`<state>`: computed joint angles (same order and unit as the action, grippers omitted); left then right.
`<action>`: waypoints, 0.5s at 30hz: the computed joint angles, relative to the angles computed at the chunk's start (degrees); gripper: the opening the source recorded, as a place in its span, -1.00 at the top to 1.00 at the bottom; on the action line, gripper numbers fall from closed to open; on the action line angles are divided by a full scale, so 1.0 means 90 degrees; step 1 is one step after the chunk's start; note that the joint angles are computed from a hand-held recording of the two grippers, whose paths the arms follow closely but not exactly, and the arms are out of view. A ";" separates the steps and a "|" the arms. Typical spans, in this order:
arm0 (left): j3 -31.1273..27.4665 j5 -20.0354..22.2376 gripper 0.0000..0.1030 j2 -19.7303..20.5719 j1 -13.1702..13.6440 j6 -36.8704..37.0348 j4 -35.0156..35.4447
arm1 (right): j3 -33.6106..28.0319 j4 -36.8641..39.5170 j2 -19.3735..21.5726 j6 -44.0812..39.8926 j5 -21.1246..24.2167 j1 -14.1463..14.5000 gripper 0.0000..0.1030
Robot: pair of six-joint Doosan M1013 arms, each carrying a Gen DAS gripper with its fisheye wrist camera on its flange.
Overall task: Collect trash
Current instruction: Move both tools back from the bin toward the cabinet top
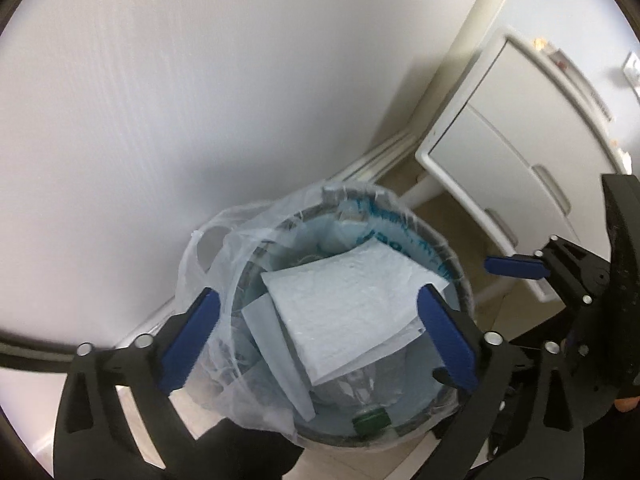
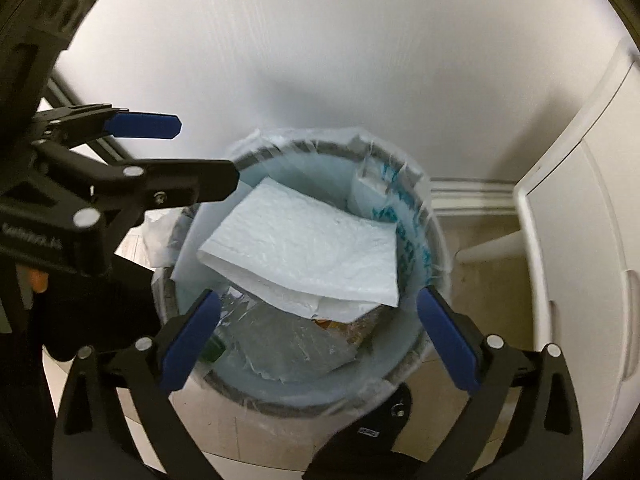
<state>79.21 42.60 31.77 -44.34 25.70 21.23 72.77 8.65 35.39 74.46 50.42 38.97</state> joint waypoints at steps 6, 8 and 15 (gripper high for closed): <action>-0.0048 0.0183 -0.89 -0.0197 -0.0189 -0.0324 0.0682 | 0.0036 -0.0158 -0.0358 0.0241 -0.0422 -0.0020 -0.86; -0.0052 0.0269 -0.89 -0.0292 -0.0232 -0.0486 0.0955 | 0.0119 -0.0349 -0.0488 0.0579 -0.0585 -0.0049 -0.86; -0.0314 0.0510 -0.89 -0.0501 -0.0439 -0.0675 0.1615 | 0.0338 -0.0560 -0.0893 0.1777 -0.1132 -0.0179 -0.86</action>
<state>76.39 47.19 27.26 -48.29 19.63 35.77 75.82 3.61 27.35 90.44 40.24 37.37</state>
